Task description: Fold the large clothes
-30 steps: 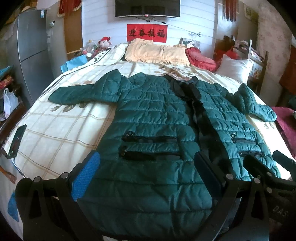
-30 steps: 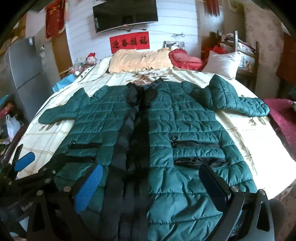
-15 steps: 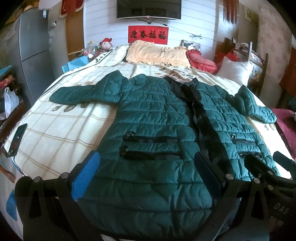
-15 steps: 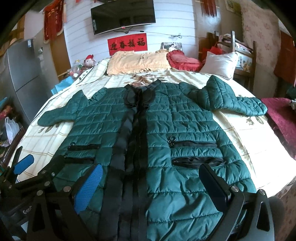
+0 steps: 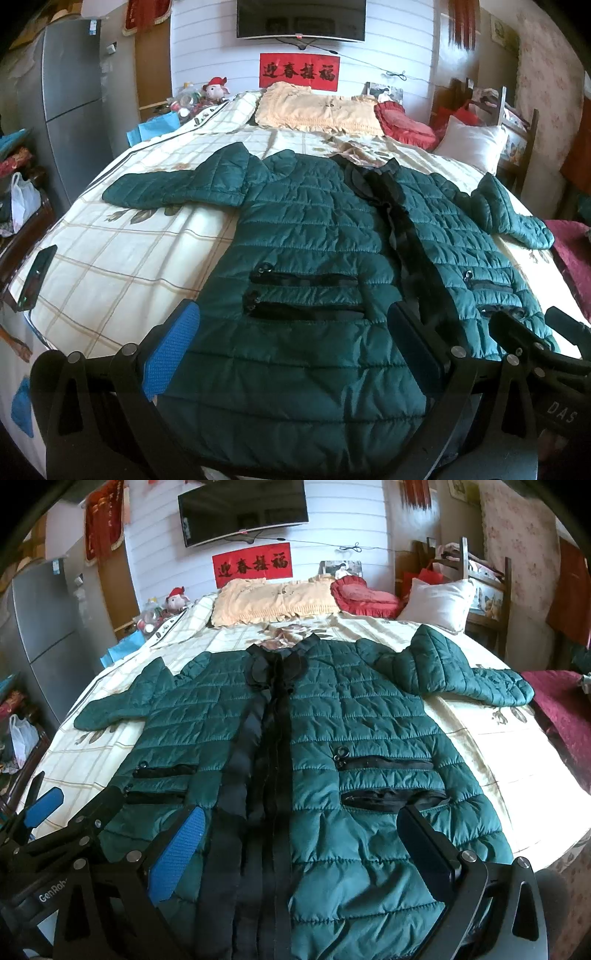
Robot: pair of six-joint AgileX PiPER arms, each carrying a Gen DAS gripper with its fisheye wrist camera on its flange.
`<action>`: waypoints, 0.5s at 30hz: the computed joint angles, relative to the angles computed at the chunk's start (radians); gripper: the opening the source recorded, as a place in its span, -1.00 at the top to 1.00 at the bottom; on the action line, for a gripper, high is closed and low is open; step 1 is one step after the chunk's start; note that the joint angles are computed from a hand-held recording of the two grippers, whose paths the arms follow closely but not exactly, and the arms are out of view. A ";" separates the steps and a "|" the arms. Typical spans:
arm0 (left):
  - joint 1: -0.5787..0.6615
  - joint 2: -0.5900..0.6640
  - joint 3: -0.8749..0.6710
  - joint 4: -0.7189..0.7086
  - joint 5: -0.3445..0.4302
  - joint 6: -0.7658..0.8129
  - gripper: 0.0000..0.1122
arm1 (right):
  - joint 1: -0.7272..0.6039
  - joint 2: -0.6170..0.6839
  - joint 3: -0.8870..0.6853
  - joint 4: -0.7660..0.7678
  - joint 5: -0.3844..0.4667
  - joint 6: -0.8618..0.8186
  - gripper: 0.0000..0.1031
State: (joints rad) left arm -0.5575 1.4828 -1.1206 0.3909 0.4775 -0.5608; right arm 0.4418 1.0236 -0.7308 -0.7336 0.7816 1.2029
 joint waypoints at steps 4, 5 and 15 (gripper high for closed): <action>0.000 0.002 0.000 0.005 0.000 -0.005 -0.82 | -0.003 -0.002 0.002 0.000 -0.007 0.002 -1.00; 0.001 0.001 0.001 0.007 -0.002 -0.006 -0.82 | -0.009 -0.003 0.002 0.009 -0.011 -0.007 -1.00; 0.003 0.001 0.003 0.002 -0.005 -0.001 -0.82 | -0.003 0.000 0.006 -0.012 -0.009 0.010 -1.00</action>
